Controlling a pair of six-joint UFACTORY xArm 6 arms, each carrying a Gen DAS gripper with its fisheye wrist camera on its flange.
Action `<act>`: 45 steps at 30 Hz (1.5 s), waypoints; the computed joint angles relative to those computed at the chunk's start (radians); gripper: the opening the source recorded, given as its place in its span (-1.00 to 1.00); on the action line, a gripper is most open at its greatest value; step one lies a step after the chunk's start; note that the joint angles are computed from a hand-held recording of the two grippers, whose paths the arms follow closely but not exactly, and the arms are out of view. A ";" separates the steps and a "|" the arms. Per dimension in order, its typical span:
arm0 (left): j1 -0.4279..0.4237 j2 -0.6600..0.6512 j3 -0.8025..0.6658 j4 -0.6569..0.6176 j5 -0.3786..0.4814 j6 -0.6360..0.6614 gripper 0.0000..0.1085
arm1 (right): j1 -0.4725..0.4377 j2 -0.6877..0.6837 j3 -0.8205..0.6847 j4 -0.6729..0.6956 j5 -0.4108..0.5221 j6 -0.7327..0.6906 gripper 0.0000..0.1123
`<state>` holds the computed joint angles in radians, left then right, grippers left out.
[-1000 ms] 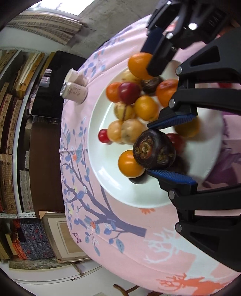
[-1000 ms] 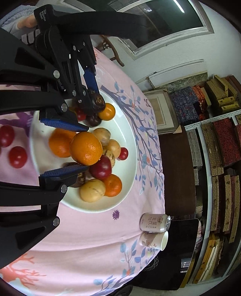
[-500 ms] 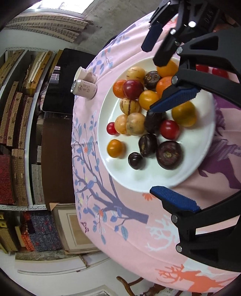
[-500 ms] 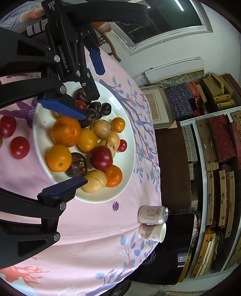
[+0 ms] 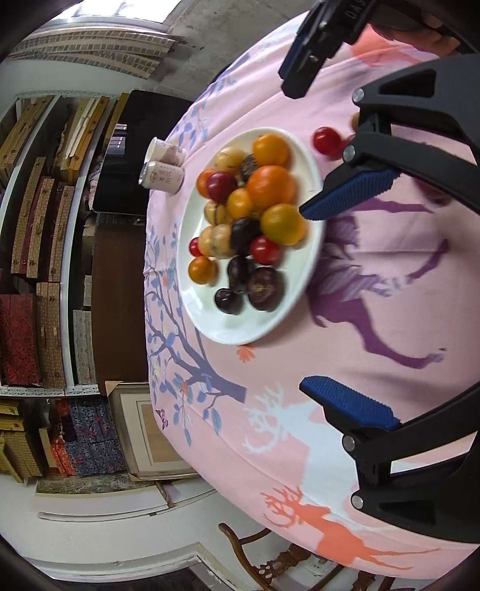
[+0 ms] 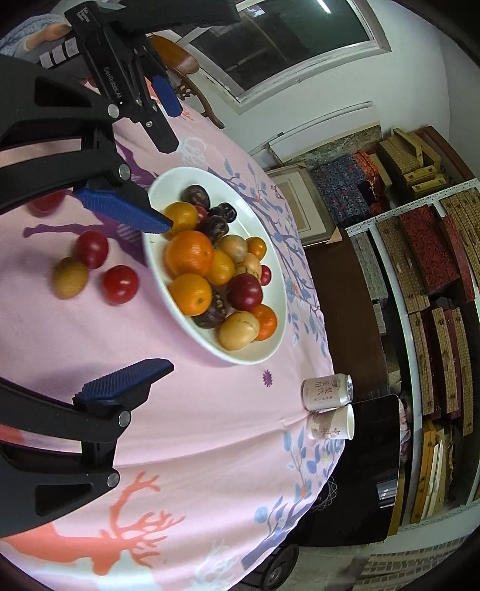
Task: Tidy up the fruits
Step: 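Grasp the red plum on the cloth with the left gripper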
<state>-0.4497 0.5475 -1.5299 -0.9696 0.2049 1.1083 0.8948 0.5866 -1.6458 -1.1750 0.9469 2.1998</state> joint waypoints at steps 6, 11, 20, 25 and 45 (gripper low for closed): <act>-0.012 -0.061 0.089 -0.094 -0.010 0.110 0.55 | 0.023 -0.025 0.046 -0.022 0.004 0.080 0.30; -0.029 -0.108 0.159 -0.166 0.002 0.242 0.55 | 0.018 -0.041 0.073 -0.037 -0.014 0.120 0.30; -0.028 -0.190 0.265 -0.212 0.135 0.416 0.71 | 0.017 -0.066 0.114 -0.057 -0.015 0.187 0.38; -0.026 -0.203 0.291 -0.172 0.168 0.411 0.77 | 0.012 -0.087 0.149 -0.084 -0.030 0.251 0.38; 0.019 -0.066 0.142 0.157 0.213 -0.038 0.80 | 0.006 -0.100 0.172 -0.088 -0.053 0.287 0.50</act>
